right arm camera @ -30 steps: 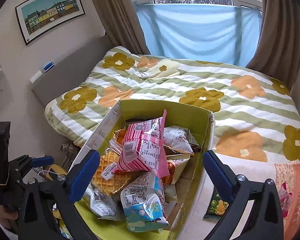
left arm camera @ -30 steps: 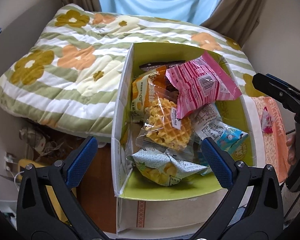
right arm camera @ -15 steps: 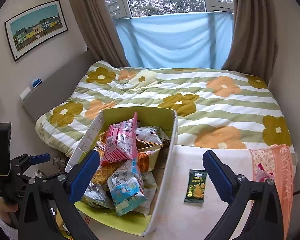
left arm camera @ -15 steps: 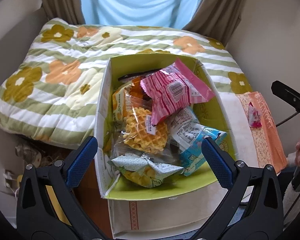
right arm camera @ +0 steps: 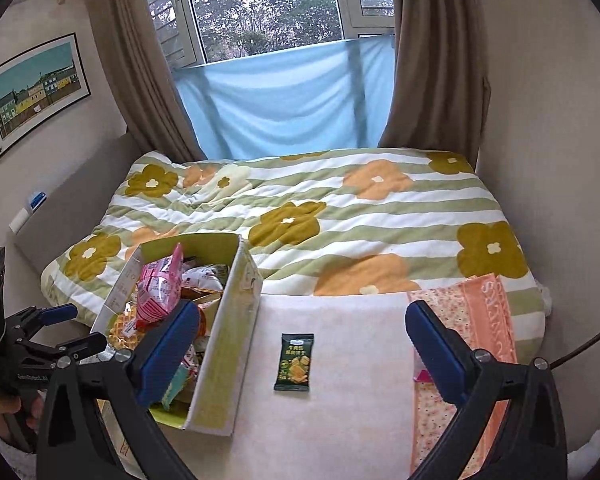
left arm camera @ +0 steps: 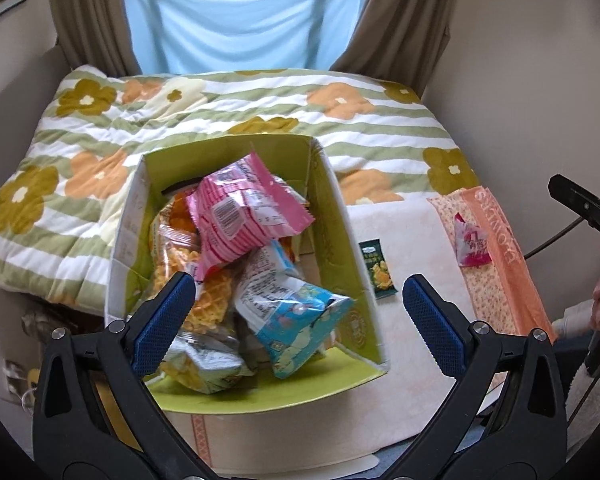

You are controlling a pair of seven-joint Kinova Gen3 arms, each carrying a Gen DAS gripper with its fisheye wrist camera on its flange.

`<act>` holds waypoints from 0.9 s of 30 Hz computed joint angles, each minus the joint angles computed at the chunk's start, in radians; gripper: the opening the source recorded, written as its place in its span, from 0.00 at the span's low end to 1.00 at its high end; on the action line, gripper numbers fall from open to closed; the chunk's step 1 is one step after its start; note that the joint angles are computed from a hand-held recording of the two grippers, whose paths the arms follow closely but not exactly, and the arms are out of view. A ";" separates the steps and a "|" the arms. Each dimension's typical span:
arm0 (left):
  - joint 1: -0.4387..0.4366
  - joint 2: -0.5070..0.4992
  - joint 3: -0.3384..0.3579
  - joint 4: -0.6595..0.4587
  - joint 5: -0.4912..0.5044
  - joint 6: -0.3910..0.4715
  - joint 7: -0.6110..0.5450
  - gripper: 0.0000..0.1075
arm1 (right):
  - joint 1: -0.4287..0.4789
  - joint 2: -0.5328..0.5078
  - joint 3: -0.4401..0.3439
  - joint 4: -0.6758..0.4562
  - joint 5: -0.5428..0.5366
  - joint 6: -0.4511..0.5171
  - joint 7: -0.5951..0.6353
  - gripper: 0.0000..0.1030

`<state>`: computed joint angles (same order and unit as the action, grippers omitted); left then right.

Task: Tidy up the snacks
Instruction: 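Withdraw both tools from the box toward the last two snacks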

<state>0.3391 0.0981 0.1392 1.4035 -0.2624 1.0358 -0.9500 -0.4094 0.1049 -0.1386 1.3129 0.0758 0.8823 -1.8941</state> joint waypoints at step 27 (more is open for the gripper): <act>0.391 0.484 -0.126 -0.489 -0.151 0.240 0.411 0.96 | 0.383 0.200 0.054 -0.057 -0.455 0.144 0.604 1.00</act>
<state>0.7298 0.5821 0.0131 0.9146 -0.4130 1.2756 -0.5392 -0.0264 0.3051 -0.0845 1.2559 -0.3787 1.0267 -1.2896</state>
